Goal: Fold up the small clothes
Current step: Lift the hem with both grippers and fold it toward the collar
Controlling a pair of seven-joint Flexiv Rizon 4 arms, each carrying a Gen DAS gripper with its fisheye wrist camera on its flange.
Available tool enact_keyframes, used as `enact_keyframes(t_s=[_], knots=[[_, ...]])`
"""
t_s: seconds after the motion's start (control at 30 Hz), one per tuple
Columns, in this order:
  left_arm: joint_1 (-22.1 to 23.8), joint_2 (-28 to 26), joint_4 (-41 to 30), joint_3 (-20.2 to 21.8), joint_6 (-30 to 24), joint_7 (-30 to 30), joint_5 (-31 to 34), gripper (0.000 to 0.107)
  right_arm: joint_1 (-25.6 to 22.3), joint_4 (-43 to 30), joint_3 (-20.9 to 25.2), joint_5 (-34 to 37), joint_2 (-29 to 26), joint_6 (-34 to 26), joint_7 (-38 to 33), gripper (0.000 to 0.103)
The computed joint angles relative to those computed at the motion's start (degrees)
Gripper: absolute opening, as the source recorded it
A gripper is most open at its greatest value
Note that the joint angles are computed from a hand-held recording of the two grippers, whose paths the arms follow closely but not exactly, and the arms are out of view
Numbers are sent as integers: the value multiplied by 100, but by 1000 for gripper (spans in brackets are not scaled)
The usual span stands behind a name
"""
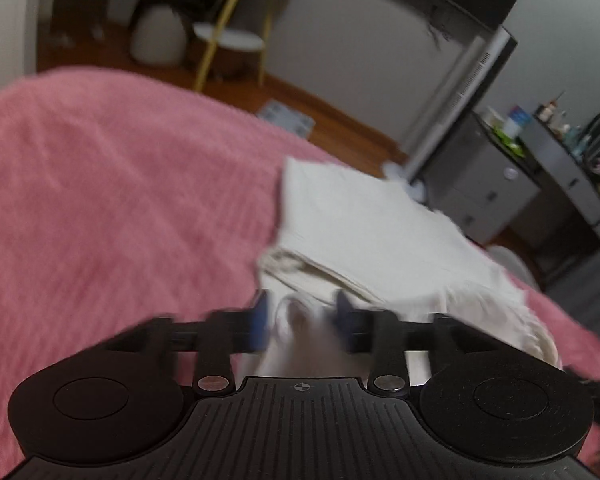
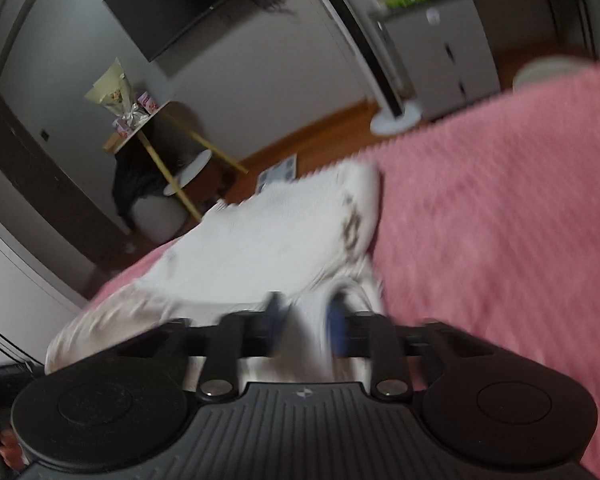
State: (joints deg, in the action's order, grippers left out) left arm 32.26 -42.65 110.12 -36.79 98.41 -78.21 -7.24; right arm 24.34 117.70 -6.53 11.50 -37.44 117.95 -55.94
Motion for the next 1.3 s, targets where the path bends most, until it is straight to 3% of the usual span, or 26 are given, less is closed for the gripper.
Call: enact_keyframes(t_s=[0.07, 0.17, 0.33, 0.37, 0.43, 0.47, 0.5, 0.53, 0.6, 0.63, 0.7, 0.8, 0.93, 1.07, 1.13, 1.17, 1.2, 1.3], knots=[[314, -313, 50, -319, 340, 350, 441, 63, 524, 29, -562, 274, -148, 197, -365, 73], [376, -615, -38, -320, 428, 630, 872, 78, 878, 124, -1011, 318, -320, 392, -1203, 77], [131, -913, -391, -155, 63, 830, 688, 79, 379, -78, -510, -172, -452, 168, -1757, 80], [76, -958, -468, -130, -16, 834, 587, 77, 290, -141, -409, -194, -478, 124, -1734, 78], [63, -1039, -522, -174, -43, 934, 518, 68, 179, -292, -274, -216, -547, -4, -1635, 66], [39, -1090, -575, -175, -43, 1012, 510, 57, 157, -341, -248, -220, -574, -71, -1587, 52], [7, -1102, -610, -170, -60, 1064, 486, 48, 133, -390, -228, -248, -599, -150, -1544, 45], [-54, -1104, -649, -122, -69, 1096, 444, 44, 139, -426, -249, -260, -625, -222, -1509, 45], [-99, -1123, -707, -92, -125, 1179, 379, 15, 45, -439, -171, -327, -674, -150, -1451, 30], [-107, -1123, -718, -85, -150, 1218, 344, 12, 48, -476, -197, -323, -711, -146, -1425, 27], [-86, -1144, -696, -115, -75, 1248, 282, 12, 44, -497, -222, -281, -744, -120, -1353, 27], [119, -1186, -549, -336, 158, 1209, 342, 11, 396, -539, -618, 84, -834, -176, -1279, 32], [274, -1275, -534, -520, 229, 1201, 617, 11, -173, -606, -88, -315, -859, -182, -1066, 38], [-125, -1211, -798, -128, -60, 1183, 409, 25, -271, -651, 13, -493, -938, -71, -1004, 42], [-265, -1208, -900, -21, -208, 1242, 302, 24, -158, -625, -95, -468, -943, -13, -1050, 36], [-336, -1180, -918, 40, -251, 1270, 244, 10, -76, -597, -179, -441, -933, 5, -1104, 22], [-347, -1168, -901, 30, -220, 1321, 221, 9, 94, -563, -349, -335, -919, -16, -1168, 10], [-221, -1108, -727, -129, 99, 1419, 333, 8, 158, -460, -388, -224, -846, 190, -1285, 9]])
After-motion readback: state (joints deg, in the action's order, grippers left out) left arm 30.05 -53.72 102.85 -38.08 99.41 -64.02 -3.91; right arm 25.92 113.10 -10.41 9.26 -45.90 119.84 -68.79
